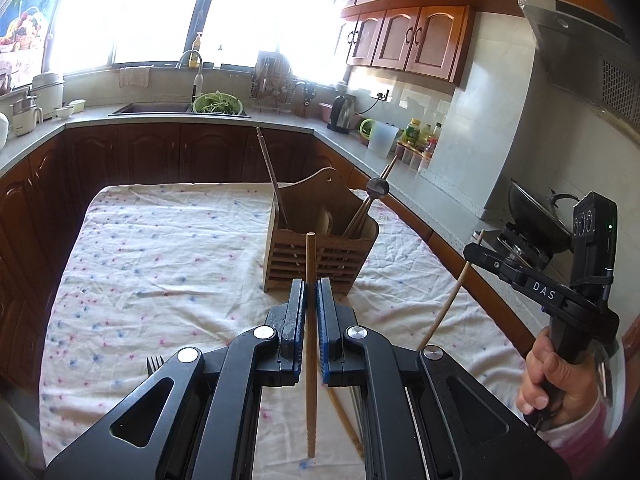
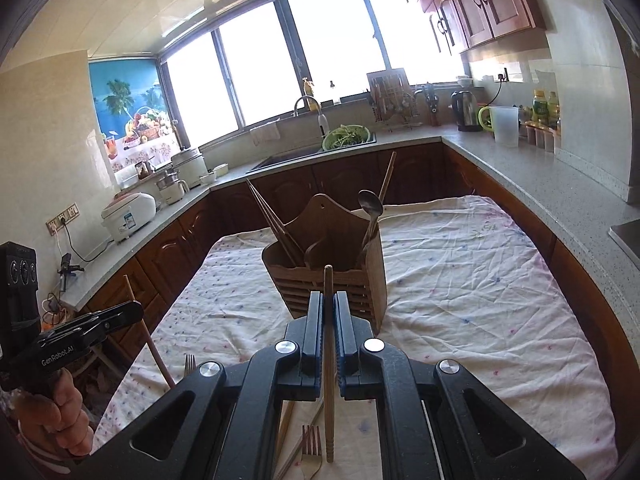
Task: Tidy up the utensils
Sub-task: 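Lift the wooden chopstick with the left gripper over the wooden holder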
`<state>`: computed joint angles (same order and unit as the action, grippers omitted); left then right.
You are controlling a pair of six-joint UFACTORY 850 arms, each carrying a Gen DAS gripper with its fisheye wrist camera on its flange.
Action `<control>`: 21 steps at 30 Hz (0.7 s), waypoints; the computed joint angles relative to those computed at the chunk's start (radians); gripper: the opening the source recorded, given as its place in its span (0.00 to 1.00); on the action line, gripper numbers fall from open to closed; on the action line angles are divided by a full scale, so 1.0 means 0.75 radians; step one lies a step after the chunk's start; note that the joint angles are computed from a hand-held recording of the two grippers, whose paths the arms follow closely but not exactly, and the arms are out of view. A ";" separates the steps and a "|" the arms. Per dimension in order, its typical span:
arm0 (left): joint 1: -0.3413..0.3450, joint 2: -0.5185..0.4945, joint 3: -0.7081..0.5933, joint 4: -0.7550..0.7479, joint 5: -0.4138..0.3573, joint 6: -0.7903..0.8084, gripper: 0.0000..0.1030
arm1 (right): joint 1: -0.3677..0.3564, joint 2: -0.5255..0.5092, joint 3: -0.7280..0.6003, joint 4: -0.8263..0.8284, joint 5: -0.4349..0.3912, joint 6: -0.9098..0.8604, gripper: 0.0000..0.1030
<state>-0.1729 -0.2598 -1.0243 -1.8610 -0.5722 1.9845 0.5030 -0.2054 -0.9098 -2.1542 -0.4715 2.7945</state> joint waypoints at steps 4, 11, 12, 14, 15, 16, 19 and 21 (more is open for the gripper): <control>0.004 0.003 0.001 -0.019 -0.005 0.011 0.05 | -0.001 -0.001 -0.003 0.000 -0.002 -0.001 0.05; 0.011 -0.007 -0.015 -0.055 -0.022 0.018 0.05 | -0.010 -0.002 -0.008 -0.031 -0.010 0.027 0.05; 0.012 -0.009 -0.017 -0.065 -0.028 0.020 0.05 | -0.012 -0.001 -0.008 -0.040 -0.014 0.036 0.05; 0.014 -0.013 -0.026 -0.083 -0.037 0.025 0.05 | -0.017 0.002 -0.008 -0.060 -0.021 0.054 0.05; 0.014 -0.015 -0.030 -0.096 -0.044 0.032 0.05 | -0.019 0.003 -0.010 -0.066 -0.026 0.057 0.05; 0.013 -0.016 -0.037 -0.111 -0.045 0.039 0.05 | -0.021 0.002 -0.015 -0.069 -0.032 0.058 0.05; 0.010 -0.026 -0.070 -0.136 -0.055 0.042 0.05 | -0.032 0.002 -0.032 -0.076 -0.048 0.047 0.05; 0.000 -0.032 -0.100 -0.169 -0.045 0.066 0.05 | -0.044 -0.002 -0.054 -0.077 -0.050 0.032 0.05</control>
<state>-0.1730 -0.2839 -1.0995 -1.9880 -0.6057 2.0337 0.4700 -0.2069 -0.9502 -2.2120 -0.5093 2.8185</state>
